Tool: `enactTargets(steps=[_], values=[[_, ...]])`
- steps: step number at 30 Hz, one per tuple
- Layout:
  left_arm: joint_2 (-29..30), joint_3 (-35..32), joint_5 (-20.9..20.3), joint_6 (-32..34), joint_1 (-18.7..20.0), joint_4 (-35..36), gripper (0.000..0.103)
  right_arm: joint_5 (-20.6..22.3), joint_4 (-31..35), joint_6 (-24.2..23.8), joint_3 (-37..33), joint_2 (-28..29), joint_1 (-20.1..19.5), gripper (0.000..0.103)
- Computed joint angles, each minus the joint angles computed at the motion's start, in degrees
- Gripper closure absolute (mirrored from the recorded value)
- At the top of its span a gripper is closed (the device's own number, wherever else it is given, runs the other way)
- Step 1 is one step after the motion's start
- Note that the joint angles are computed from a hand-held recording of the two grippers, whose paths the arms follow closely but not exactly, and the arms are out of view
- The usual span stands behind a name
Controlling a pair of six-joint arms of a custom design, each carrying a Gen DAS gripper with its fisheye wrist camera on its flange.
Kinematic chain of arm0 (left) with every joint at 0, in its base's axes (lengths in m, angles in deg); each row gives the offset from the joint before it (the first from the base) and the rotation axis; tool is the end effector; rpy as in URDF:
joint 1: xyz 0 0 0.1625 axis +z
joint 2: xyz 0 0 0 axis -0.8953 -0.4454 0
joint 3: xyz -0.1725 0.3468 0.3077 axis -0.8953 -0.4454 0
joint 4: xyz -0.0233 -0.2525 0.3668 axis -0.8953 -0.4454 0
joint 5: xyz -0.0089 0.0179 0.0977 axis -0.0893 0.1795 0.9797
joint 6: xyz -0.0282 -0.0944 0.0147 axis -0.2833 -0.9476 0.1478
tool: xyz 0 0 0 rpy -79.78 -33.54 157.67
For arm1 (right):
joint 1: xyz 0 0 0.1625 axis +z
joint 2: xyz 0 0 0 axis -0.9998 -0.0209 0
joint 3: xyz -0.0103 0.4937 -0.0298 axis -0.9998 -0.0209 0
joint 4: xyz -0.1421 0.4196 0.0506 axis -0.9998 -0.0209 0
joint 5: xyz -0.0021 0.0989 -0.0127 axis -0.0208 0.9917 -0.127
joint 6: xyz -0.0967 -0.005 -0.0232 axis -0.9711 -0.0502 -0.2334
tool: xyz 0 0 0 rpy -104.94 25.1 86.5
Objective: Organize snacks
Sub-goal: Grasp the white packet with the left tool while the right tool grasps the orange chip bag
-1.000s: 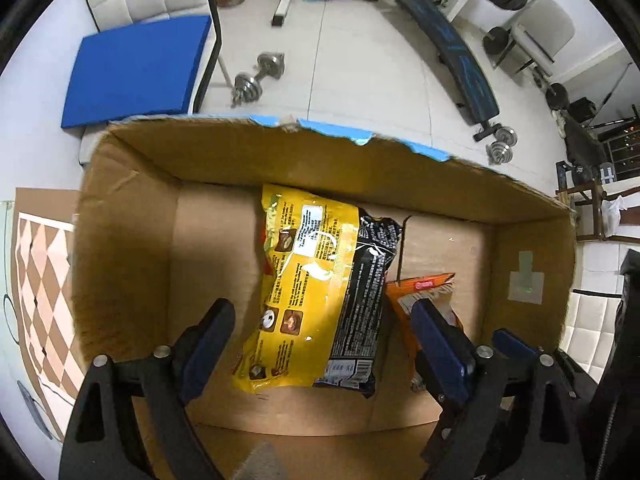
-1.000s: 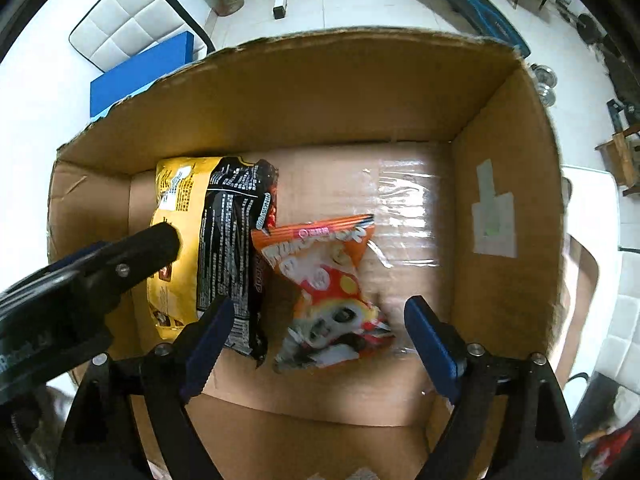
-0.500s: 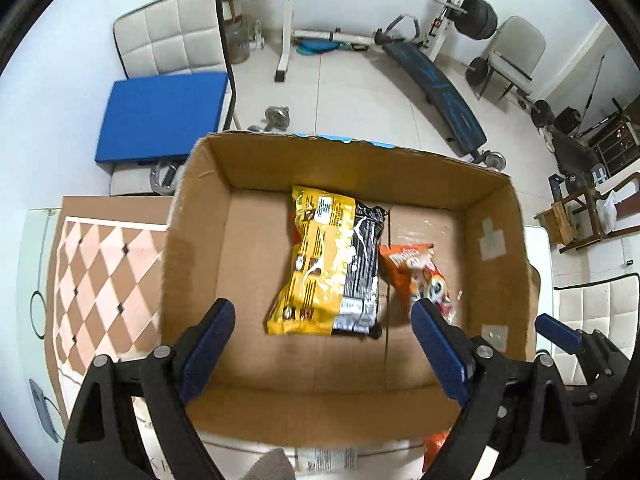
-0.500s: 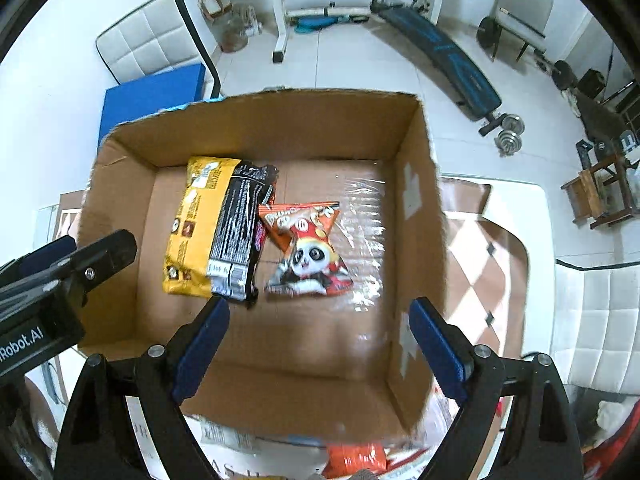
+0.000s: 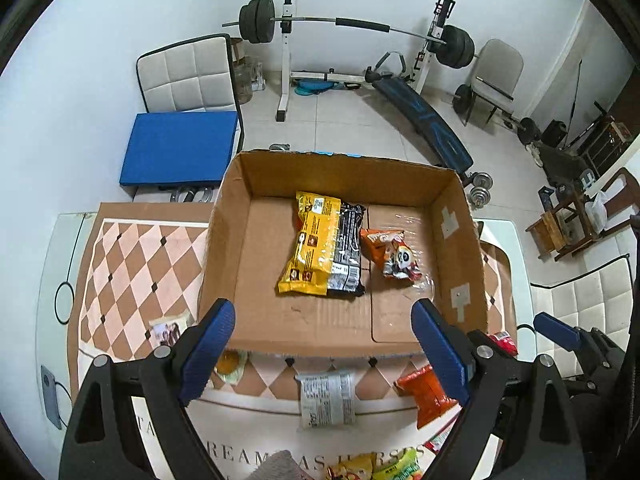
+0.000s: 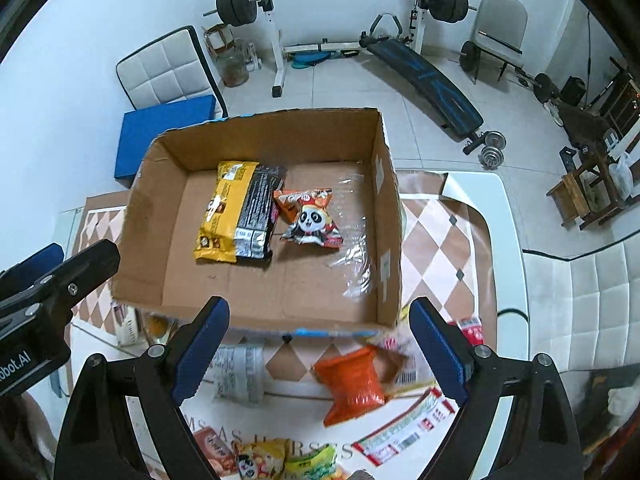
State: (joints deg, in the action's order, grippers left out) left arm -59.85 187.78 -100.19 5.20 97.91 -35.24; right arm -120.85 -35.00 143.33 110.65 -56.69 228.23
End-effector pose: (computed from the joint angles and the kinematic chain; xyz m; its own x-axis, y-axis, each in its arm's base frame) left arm -0.2436 -0.4012 0.4953 -0.7388 0.2681 -0.6183 0.4477 0.8810 -0.1530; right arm 0.5302 -0.3703 0.1391 -0.7187 0.3201 0.6173 0.0033 0.8893 -0.4573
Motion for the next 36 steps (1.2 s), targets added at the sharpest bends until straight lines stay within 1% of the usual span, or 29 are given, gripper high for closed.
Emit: enactTargets(steps=[3,6,9,13,17,18,20,23,25,27,28,30,31,32,33,34,35,36], values=[[-1.44,0.09,-0.07,-2.77,-1.08,1.84,0.013,0.71,-0.27,1.41,0.51,-0.69,1.14,0.009],[-3.16,0.34,-0.43,-5.87,-2.33,5.12,0.013,2.49,-2.36,2.48,1.85,-1.78,2.10,0.009],[-5.04,1.11,-2.24,-9.69,-2.71,9.39,0.013,4.49,-4.90,3.93,4.06,-2.83,3.16,0.009],[-9.01,3.79,-7.21,-14.51,-1.96,16.86,0.013,9.60,-8.53,6.25,8.18,-3.99,3.86,0.009],[-13.17,8.87,-14.96,-17.47,1.12,21.64,0.013,15.18,-11.99,8.27,13.03,-4.43,4.21,0.009],[-13.92,9.95,-16.08,-17.98,1.34,22.31,0.013,16.82,-12.78,8.52,14.28,-4.34,4.16,0.009],[-15.30,12.41,-17.89,-18.26,0.94,23.22,0.013,19.98,-14.54,9.89,16.93,-4.09,3.76,0.009],[-16.17,15.11,-19.41,-18.15,-0.30,24.04,0.013,25.03,-18.63,11.40,21.58,-3.64,2.86,0.009],[-16.09,15.96,-19.85,-17.71,-0.13,23.77,0.013,26.52,-21.34,12.33,24.30,-3.61,2.22,0.009],[-15.94,16.73,-19.22,-17.48,-0.04,23.39,0.013,27.28,-26.02,14.15,27.57,-4.36,1.26,0.009],[-15.69,16.86,-18.77,-17.35,0.12,23.13,0.013,27.33,-30.02,15.35,29.69,-5.13,0.55,0.009],[-14.82,16.74,-17.76,-17.33,1.09,22.03,0.013,26.40,-36.06,17.61,32.87,-6.57,-0.73,0.009],[-14.32,16.60,-17.07,-17.40,1.49,21.51,0.013,25.24,-38.74,19.02,34.18,-7.25,-1.29,0.009],[-13.96,16.18,-16.39,-17.17,1.87,21.50,0.013,23.87,-39.21,19.99,34.44,-7.70,-1.65,0.009],[-13.44,16.00,-15.77,-16.94,2.18,21.21,0.013,21.82,-37.28,20.29,33.79,-7.99,-1.88,0.009],[-12.93,15.75,-15.20,-16.57,2.62,20.87,0.013,19.71,-32.94,19.62,32.01,-7.92,-2.03,0.009],[-12.26,15.61,-14.38,-15.96,3.07,20.32,0.013,17.78,-28.65,18.11,30.00,-7.47,-2.34,0.009],[-11.63,15.52,-13.78,-15.47,3.39,20.03,0.013,16.96,-26.09,16.55,28.61,-6.92,-2.90,0.009]])
